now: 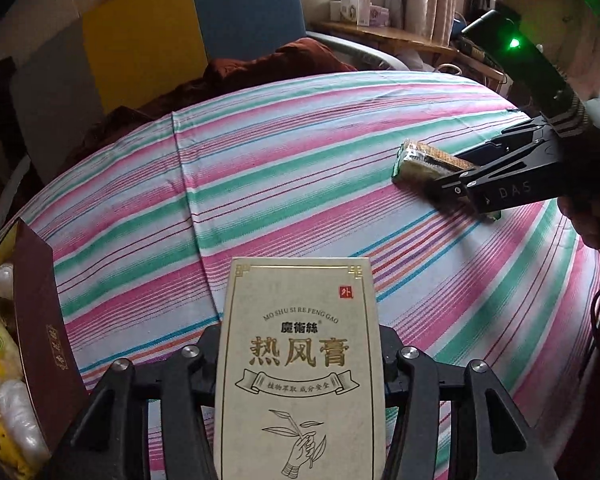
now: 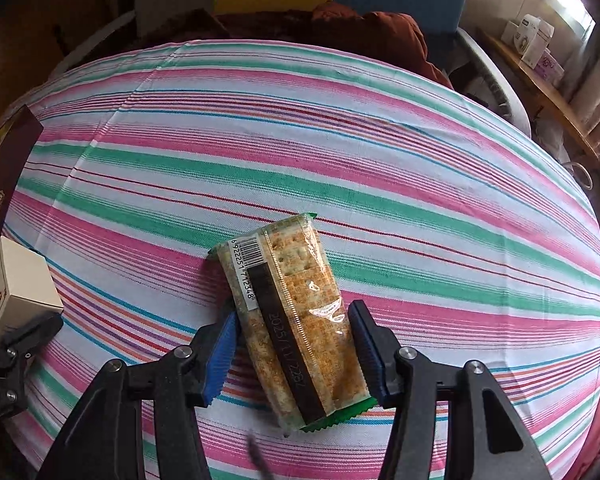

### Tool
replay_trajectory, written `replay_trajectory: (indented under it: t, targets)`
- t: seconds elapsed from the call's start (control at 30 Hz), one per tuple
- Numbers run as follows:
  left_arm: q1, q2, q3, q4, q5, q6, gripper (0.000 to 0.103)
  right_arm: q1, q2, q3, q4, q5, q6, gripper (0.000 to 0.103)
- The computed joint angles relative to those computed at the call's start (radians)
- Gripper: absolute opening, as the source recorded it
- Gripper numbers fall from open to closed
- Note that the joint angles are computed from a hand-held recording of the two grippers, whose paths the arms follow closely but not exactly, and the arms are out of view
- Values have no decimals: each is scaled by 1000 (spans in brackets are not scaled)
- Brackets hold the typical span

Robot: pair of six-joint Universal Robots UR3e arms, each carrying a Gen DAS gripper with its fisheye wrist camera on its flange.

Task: Organize objects
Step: 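Carry the tea box and cracker packet into the tray and open both grippers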

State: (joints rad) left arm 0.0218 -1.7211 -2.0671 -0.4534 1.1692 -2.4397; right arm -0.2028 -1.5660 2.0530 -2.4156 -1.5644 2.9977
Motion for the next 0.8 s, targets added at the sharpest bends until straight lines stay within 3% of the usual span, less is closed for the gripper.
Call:
replay_trajectory:
  t: [0.33, 0.53, 0.6, 0.8]
  targets:
    - [4, -6, -71, 157, -15, -32, 57, -11, 5, 6, -16, 14, -5, 56]
    - [5, -16, -74, 182, -18, -38, 57, -11, 13, 1, -21, 9, -11, 55]
    - [23, 14, -95, 165, -34, -23, 52, -9, 15, -3, -22, 5, -13, 55]
    - [66, 116, -120, 60, -73, 19, 51, 3, 30, -14, -31, -15, -9, 54]
